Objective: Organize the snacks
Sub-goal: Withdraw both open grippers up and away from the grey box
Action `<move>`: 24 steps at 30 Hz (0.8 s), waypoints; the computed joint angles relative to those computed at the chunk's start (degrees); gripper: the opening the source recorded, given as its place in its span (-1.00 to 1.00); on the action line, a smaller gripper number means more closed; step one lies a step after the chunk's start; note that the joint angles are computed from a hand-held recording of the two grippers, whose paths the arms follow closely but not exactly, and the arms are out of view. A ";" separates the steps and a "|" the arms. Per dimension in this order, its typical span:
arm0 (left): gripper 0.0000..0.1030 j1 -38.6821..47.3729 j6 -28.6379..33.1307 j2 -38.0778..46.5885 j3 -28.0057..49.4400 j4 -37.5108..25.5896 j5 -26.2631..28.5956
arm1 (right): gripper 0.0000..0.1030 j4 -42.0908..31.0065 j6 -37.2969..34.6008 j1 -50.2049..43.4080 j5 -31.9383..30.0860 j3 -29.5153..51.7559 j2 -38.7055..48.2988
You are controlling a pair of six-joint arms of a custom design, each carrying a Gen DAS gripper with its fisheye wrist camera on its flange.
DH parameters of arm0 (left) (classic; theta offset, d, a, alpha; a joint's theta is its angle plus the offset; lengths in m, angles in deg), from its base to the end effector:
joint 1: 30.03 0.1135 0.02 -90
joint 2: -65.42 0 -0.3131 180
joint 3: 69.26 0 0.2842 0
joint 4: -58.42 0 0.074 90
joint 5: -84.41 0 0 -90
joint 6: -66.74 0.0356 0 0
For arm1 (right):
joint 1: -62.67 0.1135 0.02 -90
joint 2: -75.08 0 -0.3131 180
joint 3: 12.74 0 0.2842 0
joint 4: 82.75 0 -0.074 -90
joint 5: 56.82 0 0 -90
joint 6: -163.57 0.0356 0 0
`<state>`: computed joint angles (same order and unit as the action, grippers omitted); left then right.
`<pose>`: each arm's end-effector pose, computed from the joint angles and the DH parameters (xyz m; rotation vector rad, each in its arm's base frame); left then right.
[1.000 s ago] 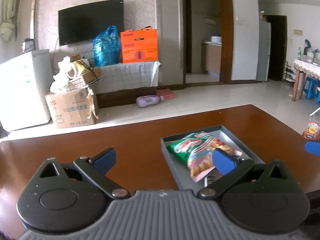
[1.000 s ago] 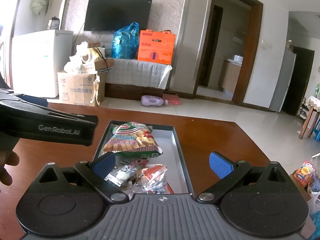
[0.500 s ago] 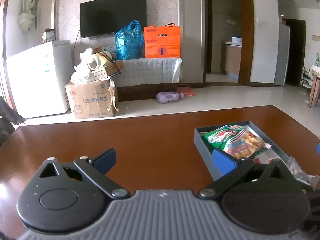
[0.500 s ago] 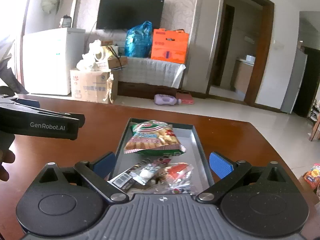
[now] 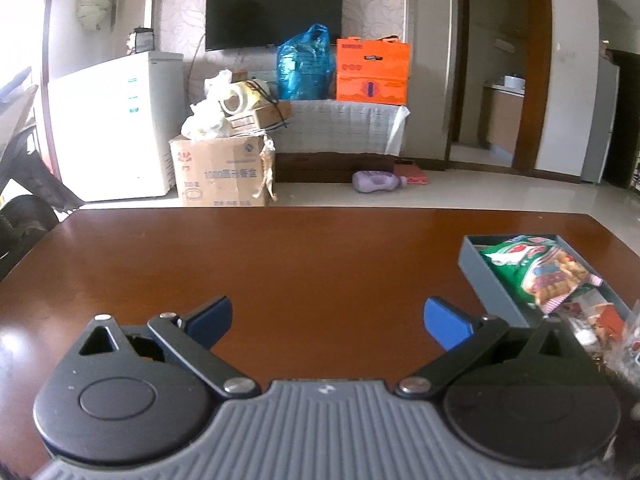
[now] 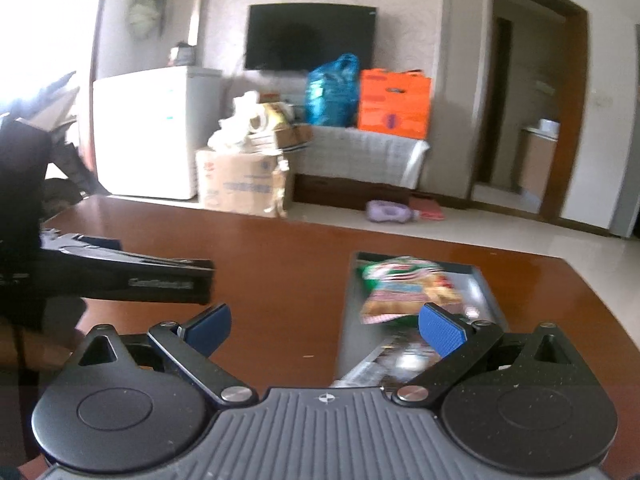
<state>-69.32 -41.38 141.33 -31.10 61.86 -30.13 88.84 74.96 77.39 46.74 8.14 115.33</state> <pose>0.2078 -0.1509 0.1832 0.1485 2.1067 -0.1321 0.1426 0.0288 0.1709 -0.0912 2.0396 -0.0675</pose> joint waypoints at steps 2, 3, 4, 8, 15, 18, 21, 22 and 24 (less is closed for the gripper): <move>1.00 1.80 0.25 -0.89 -0.97 0.48 1.56 | 0.95 1.97 2.07 4.49 2.59 0.59 3.44; 1.00 2.70 0.27 -1.30 -1.46 0.69 2.20 | 0.95 2.98 2.85 6.15 3.45 0.85 5.14; 1.00 3.41 0.26 -1.56 -1.69 0.73 2.73 | 0.94 4.01 3.34 7.67 4.31 1.20 6.92; 1.00 6.07 0.95 -2.77 -3.00 1.82 5.26 | 0.94 6.79 4.35 11.50 8.31 2.32 11.93; 1.00 2.00 -0.52 0.06 3.13 -2.58 5.24 | 0.94 2.71 4.26 4.59 6.84 3.88 8.05; 1.00 -3.23 1.21 3.45 6.98 -2.67 2.24 | 0.94 -1.09 1.61 -2.43 3.41 3.36 2.78; 1.00 -7.95 2.15 6.40 9.55 -2.06 -0.03 | 0.94 -5.56 -2.52 -12.96 -3.13 2.22 -3.33; 1.00 -9.43 1.86 7.30 10.14 -2.00 -0.99 | 0.94 -6.27 -3.75 -16.75 -5.60 1.84 -4.39; 1.00 -11.77 0.68 9.97 11.56 -1.34 -2.71 | 0.94 -7.16 -5.90 -25.28 -12.01 1.49 -5.03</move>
<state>-81.09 -40.69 151.30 -19.54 60.52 -32.83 81.68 69.06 52.10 34.73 9.63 110.30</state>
